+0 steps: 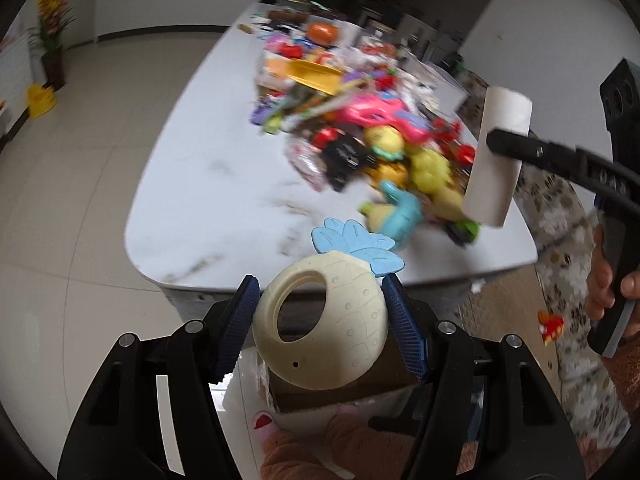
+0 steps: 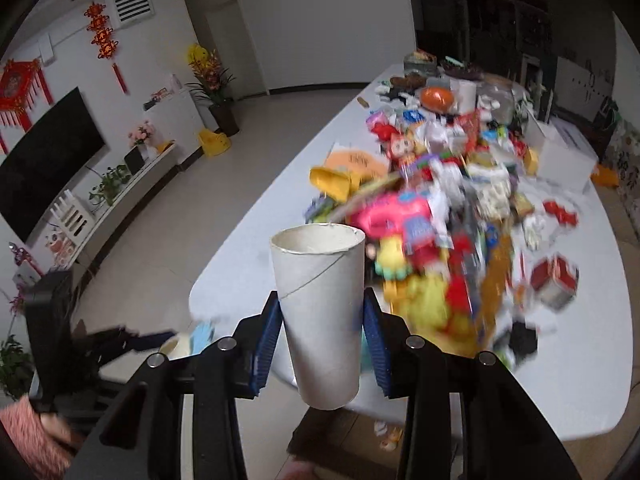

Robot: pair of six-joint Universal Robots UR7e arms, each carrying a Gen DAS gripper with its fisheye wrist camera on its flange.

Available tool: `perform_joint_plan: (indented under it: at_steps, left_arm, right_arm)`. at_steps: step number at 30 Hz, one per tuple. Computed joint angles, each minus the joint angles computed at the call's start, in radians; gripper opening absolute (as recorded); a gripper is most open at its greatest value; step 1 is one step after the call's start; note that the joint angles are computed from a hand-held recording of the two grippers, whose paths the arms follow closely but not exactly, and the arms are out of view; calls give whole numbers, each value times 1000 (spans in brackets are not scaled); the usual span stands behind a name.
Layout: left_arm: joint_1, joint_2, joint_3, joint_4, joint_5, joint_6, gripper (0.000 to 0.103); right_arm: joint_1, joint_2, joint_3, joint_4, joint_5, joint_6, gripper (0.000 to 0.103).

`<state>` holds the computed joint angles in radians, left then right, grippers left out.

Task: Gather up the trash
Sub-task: 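Drop the paper cup from the right tool while the left drops the pineapple toy into the box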

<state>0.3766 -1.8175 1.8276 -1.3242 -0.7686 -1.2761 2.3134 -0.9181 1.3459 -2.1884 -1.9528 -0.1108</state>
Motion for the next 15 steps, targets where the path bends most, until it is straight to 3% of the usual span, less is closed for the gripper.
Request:
perform_joint_plan:
  at_steps: [6,9,15]
  left_arm:
    - [-1,30,60,-78,-123,71,62]
    - [38,51,113,-148,-210,104,62]
    - [112,107,226,-282,-288,180,62]
  right_arm:
    - [-28,-148,192,27,-33,67,40]
    - [-49,-213,289,44,-52,100,40]
    - [-132,-299,483,32,-74,158,40]
